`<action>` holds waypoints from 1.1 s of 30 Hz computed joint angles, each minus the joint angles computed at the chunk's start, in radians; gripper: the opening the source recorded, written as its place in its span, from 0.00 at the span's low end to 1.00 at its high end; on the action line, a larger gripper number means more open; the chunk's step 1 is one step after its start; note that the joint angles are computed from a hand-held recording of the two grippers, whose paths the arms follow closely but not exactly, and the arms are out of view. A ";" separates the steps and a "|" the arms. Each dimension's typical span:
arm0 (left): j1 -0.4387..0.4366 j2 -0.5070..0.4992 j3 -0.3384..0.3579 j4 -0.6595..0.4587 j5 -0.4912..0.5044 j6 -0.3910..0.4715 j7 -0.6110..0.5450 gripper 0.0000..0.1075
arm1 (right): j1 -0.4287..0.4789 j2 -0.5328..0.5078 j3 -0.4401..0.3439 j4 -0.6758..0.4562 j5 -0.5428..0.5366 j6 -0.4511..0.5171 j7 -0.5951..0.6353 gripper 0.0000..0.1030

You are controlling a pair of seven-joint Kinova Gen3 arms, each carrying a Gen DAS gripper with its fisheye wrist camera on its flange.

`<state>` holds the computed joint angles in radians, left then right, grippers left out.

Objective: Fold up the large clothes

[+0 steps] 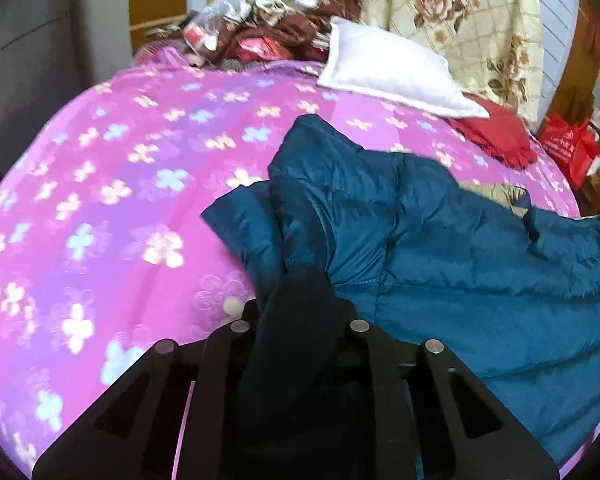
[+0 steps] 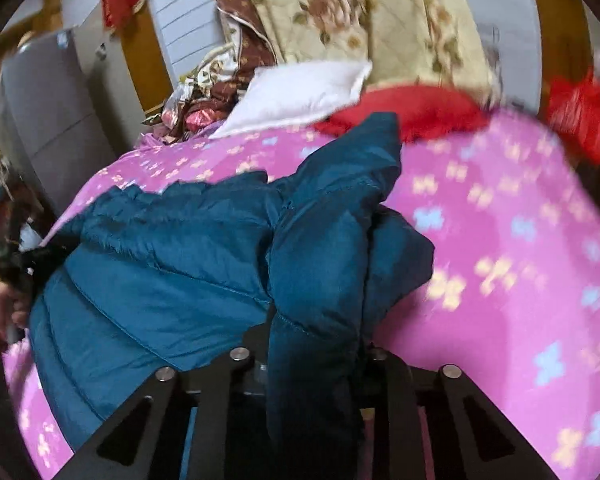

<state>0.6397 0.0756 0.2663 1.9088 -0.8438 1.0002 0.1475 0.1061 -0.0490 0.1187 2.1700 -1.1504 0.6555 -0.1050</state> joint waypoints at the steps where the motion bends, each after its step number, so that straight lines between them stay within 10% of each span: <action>1: 0.014 -0.003 0.011 -0.020 0.000 0.040 -0.002 0.13 | 0.006 -0.035 0.006 0.006 -0.002 0.010 0.004 0.18; 10: 0.132 -0.004 0.092 -0.193 -0.019 0.178 -0.015 0.13 | 0.298 -0.155 0.024 -0.025 0.030 0.250 0.084 0.18; 15: 0.141 0.088 0.064 -0.221 0.052 0.088 -0.047 0.17 | 0.418 0.036 0.091 -0.096 0.052 0.432 0.138 0.21; 18: 0.172 0.173 0.025 -0.227 0.073 0.113 -0.054 0.35 | 0.397 0.175 0.145 -0.123 0.104 0.427 0.027 0.39; 23: 0.184 0.099 0.023 -0.129 0.030 0.072 0.089 0.47 | 0.577 0.305 0.098 -0.196 0.071 0.582 -0.102 0.49; 27: 0.291 0.072 -0.036 -0.166 -0.038 0.218 0.169 0.47 | 0.644 0.195 0.112 -0.143 -0.025 0.562 -0.107 0.50; 33: 0.277 0.194 0.010 -0.379 -0.124 0.343 0.061 0.47 | 0.670 -0.044 -0.141 -0.053 0.014 0.362 -0.166 0.56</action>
<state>0.9165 0.2694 0.2767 1.5296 -0.9677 1.3429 0.2086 0.7763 -0.0926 -0.0223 2.1173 -1.1363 1.0179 -0.2714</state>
